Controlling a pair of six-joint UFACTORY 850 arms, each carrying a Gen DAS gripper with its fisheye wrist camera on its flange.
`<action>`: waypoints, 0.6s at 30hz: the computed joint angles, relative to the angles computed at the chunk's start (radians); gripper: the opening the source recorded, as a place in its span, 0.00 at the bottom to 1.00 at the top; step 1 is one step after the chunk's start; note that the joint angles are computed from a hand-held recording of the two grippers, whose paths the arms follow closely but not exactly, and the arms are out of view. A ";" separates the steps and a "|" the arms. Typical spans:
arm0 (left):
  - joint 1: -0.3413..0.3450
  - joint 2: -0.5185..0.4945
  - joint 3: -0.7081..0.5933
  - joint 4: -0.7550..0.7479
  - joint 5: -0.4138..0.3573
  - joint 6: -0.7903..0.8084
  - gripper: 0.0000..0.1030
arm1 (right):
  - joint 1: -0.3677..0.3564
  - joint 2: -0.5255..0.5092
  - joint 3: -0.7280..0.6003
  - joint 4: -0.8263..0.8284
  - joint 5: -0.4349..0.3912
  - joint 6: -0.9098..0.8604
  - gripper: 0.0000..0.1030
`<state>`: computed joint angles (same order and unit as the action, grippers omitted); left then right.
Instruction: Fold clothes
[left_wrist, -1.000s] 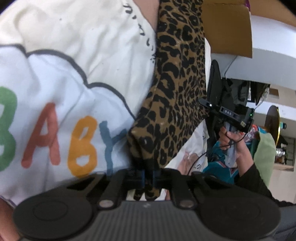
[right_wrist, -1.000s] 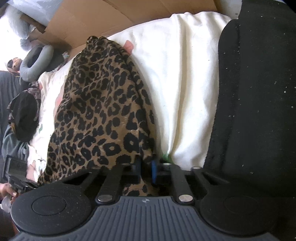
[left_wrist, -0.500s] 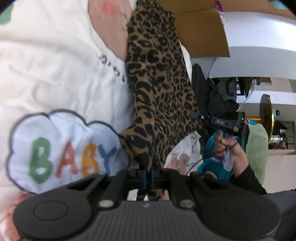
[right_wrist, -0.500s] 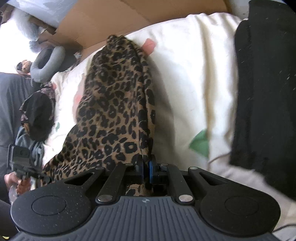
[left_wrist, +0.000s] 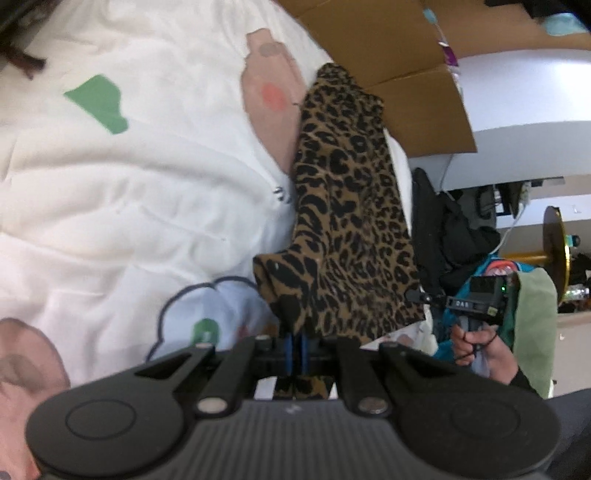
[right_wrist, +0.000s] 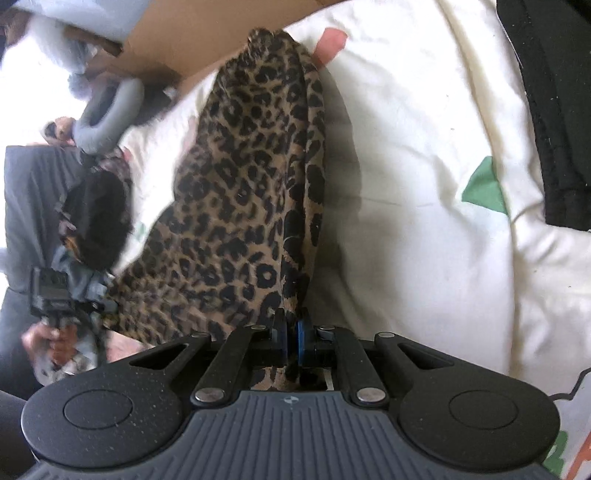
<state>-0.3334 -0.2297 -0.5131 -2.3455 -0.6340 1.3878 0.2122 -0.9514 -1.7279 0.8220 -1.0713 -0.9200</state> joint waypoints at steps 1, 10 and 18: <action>-0.002 -0.015 -0.005 -0.004 -0.002 0.002 0.05 | 0.000 -0.005 -0.005 -0.010 0.001 0.007 0.03; -0.007 -0.097 -0.009 -0.050 -0.050 0.013 0.14 | 0.001 -0.043 -0.028 -0.047 -0.005 0.049 0.21; -0.003 -0.121 0.029 -0.191 -0.153 0.077 0.37 | -0.016 -0.068 -0.021 0.034 -0.049 0.040 0.30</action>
